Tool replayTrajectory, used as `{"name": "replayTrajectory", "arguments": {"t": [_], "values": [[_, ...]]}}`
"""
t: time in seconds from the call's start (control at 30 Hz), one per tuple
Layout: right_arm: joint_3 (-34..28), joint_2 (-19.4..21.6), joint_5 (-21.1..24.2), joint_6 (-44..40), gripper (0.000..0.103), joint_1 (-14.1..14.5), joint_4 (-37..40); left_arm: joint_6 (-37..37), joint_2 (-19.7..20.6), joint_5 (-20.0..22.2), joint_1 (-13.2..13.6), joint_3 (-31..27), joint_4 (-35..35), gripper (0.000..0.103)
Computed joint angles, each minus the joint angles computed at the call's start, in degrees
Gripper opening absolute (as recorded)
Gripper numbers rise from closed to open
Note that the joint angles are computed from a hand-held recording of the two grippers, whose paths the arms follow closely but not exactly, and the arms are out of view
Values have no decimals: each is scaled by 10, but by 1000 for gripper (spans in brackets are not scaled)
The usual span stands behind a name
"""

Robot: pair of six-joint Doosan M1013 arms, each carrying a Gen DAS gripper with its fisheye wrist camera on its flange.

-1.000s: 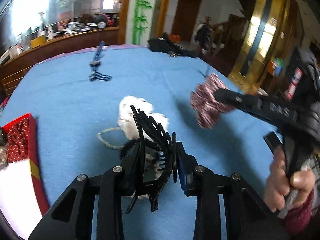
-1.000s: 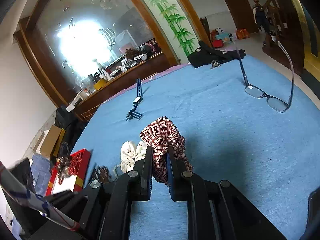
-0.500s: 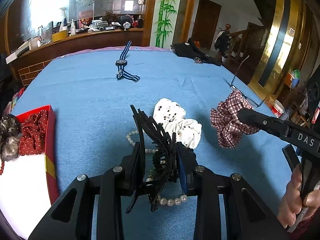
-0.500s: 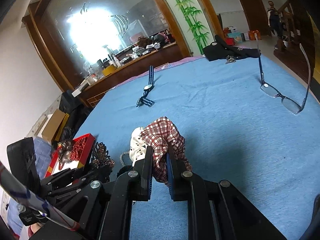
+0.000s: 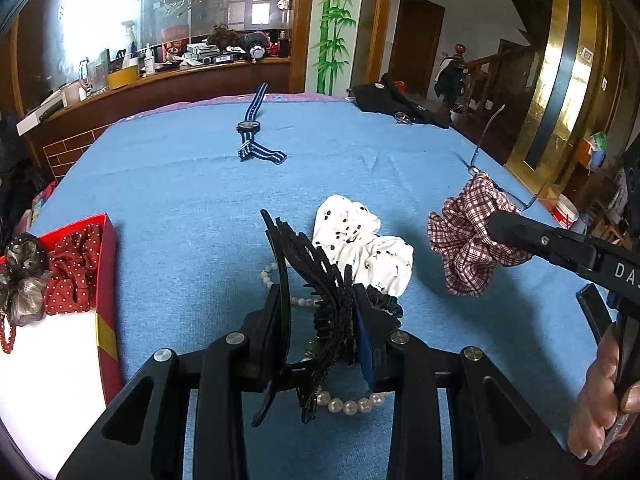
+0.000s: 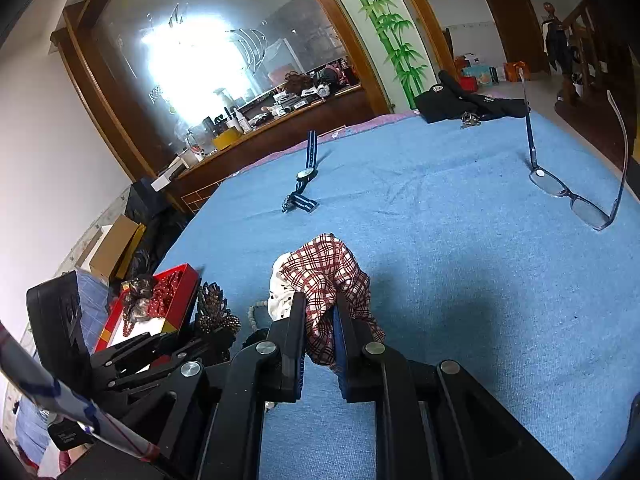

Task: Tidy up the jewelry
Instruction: 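Carry the plaid scrunchie and black claw clip over the red box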

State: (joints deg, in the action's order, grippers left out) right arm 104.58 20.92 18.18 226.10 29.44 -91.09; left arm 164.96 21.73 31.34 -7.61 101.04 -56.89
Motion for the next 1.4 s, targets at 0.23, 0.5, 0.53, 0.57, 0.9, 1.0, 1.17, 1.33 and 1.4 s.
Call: {"name": "replayTrajectory", "arguments": {"t": [0.23, 0.5, 0.53, 0.57, 0.9, 1.0, 1.17, 1.33, 1.4], "values": [[-1, 1, 2, 2, 13, 3, -10, 60, -12, -41, -4, 18, -46, 31], [-1, 2, 6, 0, 13, 3, -12, 82, -16, -56, -5, 23, -68, 31], [-2, 3, 7, -2, 13, 4, -11, 83, -16, -59, -6, 23, -69, 31], [-3, 4, 8, -8, 13, 4, -5, 83, -16, -60, -6, 24, -69, 31], [2, -7, 51, 55, 14, 31, -31, 73, -36, -48, 10, 31, -71, 31], [-12, -5, 49, 10, 14, 46, 2, 80, -46, -33, 25, 37, -75, 31], [-35, -4, 38, -23, 14, 60, 12, 70, -54, -15, 61, 34, -81, 32], [-67, 8, 18, -102, 14, 70, 66, 62, -54, -9, 99, 25, -93, 32], [-85, 18, 4, -154, 14, 72, 108, 55, -52, -13, 113, 21, -92, 32]]}}
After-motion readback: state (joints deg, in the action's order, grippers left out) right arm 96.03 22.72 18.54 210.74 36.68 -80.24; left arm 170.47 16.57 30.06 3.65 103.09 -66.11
